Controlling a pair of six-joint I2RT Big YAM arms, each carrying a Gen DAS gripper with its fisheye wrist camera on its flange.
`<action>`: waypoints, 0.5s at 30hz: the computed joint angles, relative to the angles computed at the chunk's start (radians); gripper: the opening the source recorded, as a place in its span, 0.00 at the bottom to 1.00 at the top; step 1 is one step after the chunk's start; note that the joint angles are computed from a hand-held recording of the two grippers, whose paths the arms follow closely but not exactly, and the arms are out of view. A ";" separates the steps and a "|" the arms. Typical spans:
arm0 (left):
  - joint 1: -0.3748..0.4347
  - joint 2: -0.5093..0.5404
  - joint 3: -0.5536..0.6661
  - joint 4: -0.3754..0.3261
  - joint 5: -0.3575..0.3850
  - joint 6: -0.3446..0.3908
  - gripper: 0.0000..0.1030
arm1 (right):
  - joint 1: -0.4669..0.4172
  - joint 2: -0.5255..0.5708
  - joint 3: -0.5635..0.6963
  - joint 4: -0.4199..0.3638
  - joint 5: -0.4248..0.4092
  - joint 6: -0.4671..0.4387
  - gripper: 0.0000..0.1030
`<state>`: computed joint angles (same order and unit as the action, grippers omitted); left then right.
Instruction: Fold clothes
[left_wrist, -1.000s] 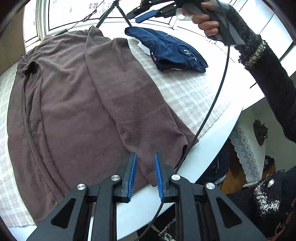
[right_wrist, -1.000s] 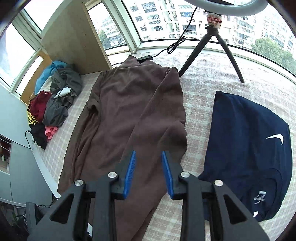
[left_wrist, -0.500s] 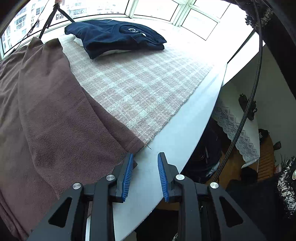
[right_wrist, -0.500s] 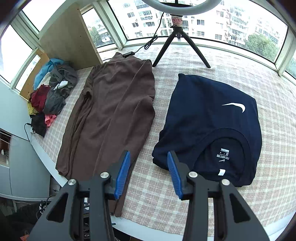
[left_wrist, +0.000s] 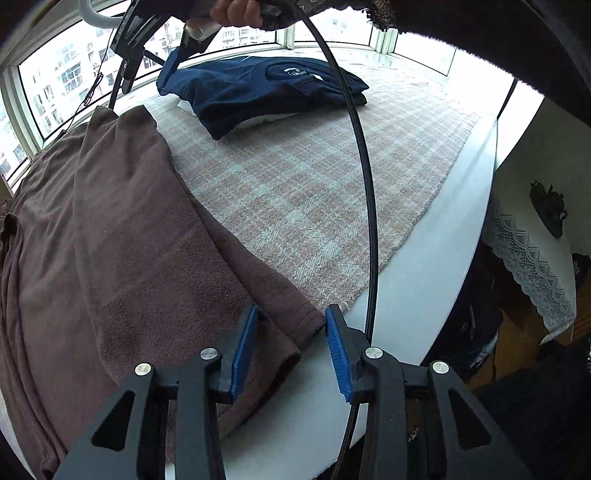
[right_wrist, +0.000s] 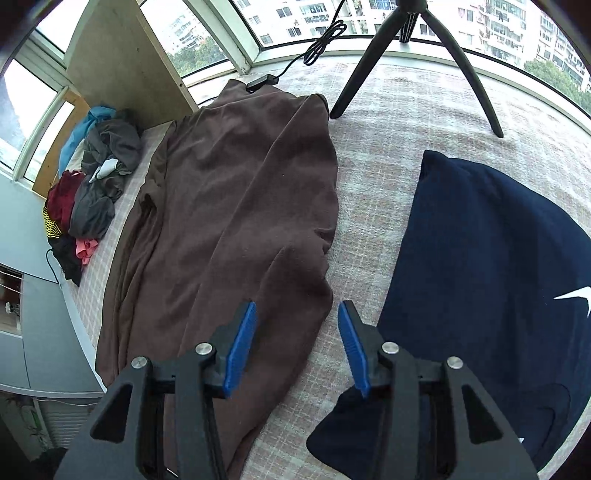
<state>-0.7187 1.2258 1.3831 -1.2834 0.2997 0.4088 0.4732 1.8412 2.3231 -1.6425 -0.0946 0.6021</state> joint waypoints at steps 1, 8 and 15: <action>0.020 0.012 0.014 -0.021 0.036 -0.019 0.06 | -0.002 0.018 0.006 -0.003 0.015 -0.010 0.46; 0.178 0.048 0.093 -0.101 0.261 -0.164 0.06 | -0.033 0.015 -0.108 0.132 -0.056 0.000 0.44; 0.254 0.036 0.092 -0.099 0.376 -0.258 0.06 | -0.033 0.119 0.112 0.020 -0.121 0.048 0.09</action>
